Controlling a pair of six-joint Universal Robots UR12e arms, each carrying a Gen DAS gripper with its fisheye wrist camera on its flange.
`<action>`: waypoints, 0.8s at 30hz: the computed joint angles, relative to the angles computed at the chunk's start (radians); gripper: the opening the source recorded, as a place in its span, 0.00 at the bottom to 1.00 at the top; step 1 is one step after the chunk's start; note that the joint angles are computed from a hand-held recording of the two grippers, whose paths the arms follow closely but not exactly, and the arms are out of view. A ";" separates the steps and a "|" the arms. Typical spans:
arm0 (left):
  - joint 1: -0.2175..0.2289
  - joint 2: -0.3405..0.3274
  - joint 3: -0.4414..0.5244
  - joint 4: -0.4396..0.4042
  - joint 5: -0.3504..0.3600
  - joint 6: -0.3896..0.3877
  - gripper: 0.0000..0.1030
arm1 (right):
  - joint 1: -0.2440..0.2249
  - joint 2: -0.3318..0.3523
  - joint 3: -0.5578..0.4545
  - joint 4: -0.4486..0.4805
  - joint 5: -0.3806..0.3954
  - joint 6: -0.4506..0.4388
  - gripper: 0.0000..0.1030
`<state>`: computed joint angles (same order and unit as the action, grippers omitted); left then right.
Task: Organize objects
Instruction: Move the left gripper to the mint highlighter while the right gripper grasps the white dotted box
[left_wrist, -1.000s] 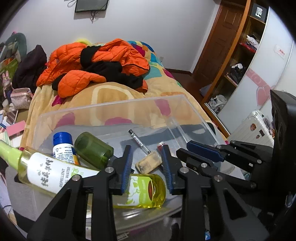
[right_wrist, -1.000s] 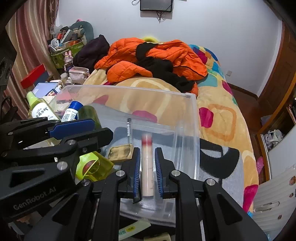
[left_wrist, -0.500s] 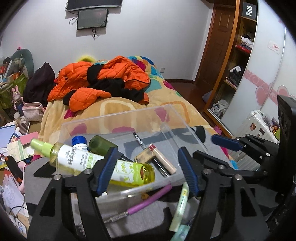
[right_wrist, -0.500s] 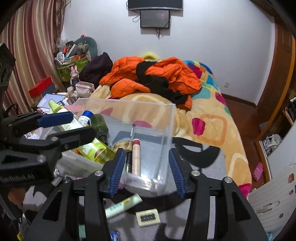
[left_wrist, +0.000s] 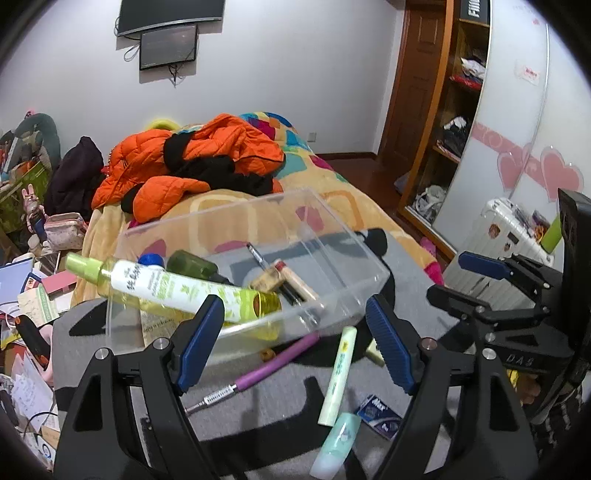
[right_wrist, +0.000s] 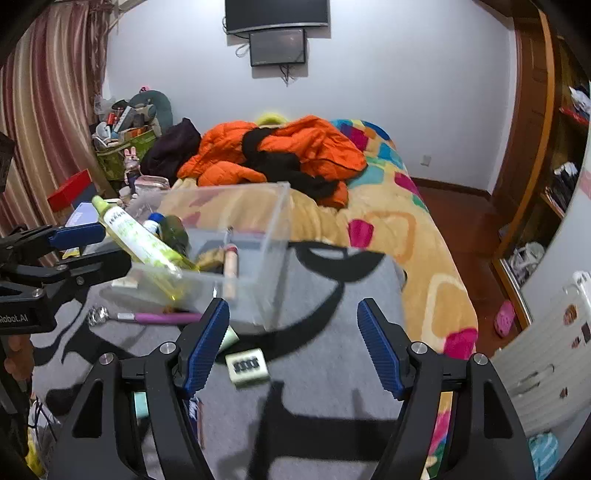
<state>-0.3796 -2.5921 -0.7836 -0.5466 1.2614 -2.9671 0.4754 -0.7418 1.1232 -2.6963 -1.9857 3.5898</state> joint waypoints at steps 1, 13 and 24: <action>-0.001 0.001 -0.005 -0.005 0.002 0.006 0.77 | -0.001 -0.003 0.010 -0.002 0.006 0.006 0.67; -0.017 -0.004 -0.041 -0.109 0.023 0.092 0.74 | -0.018 0.026 0.022 0.021 0.180 0.027 0.64; -0.022 -0.042 0.025 -0.238 -0.003 0.134 0.53 | -0.022 0.074 -0.045 0.075 0.226 -0.045 0.33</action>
<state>-0.4016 -2.6339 -0.7582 -0.7850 1.2582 -2.8334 0.4537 -0.6680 1.0782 -2.6211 -1.7600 3.5453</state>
